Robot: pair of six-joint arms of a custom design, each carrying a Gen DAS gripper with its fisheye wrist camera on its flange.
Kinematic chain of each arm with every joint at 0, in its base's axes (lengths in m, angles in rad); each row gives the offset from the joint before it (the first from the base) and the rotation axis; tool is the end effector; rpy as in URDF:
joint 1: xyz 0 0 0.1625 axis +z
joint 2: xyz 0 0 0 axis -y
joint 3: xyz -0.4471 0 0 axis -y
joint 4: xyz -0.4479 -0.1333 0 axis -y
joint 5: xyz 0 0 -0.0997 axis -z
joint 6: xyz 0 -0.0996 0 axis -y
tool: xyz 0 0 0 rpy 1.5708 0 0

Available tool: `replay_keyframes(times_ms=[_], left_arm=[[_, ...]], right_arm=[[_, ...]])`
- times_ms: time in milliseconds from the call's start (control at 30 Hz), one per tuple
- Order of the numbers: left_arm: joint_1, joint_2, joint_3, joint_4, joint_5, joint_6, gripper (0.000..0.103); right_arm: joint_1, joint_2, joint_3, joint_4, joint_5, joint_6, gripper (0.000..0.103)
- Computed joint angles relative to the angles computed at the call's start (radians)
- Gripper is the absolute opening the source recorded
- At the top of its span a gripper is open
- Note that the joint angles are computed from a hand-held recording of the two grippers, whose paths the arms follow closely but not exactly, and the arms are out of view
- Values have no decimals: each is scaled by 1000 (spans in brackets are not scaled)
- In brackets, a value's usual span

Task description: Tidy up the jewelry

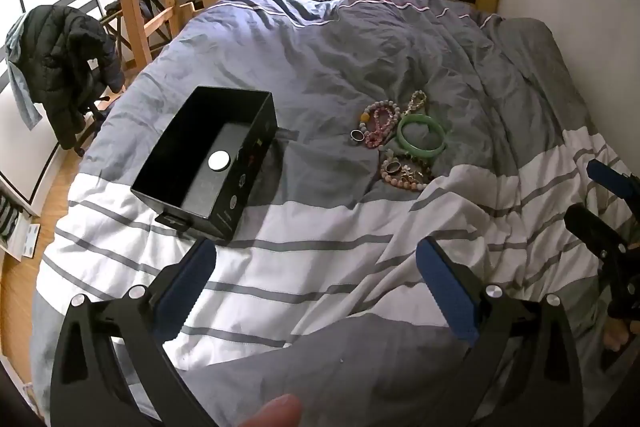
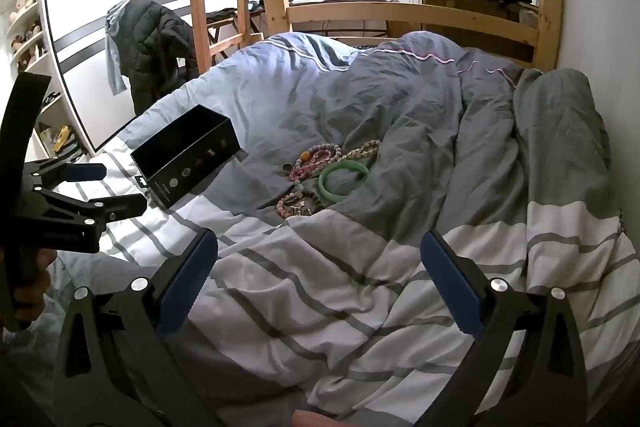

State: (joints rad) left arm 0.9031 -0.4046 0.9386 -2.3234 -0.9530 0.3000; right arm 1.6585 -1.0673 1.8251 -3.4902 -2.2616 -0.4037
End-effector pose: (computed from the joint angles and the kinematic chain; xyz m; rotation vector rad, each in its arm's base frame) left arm -0.4144 -0.8340 0.0529 1.1035 2.2912 -0.4225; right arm 0.1266 -0.6425 0.3072 0.0287 -2.0827 1.1991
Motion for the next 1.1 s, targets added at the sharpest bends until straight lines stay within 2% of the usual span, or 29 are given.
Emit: replay_keyframes(times_ms=[333, 400, 500, 1100], left_arm=[[1, 17, -28, 22, -5, -12, 98], [2, -8, 22, -18, -2, 0, 98], [1, -14, 38, -30, -2, 2, 98], [1, -6, 15, -6, 5, 2, 98]], right_arm=[[-1, 0, 0, 3, 1, 2, 100], [-1, 2, 1, 0, 1, 2, 100], [-1, 4, 1, 0, 0, 2, 100], [0, 3, -1, 4, -1, 4, 100]])
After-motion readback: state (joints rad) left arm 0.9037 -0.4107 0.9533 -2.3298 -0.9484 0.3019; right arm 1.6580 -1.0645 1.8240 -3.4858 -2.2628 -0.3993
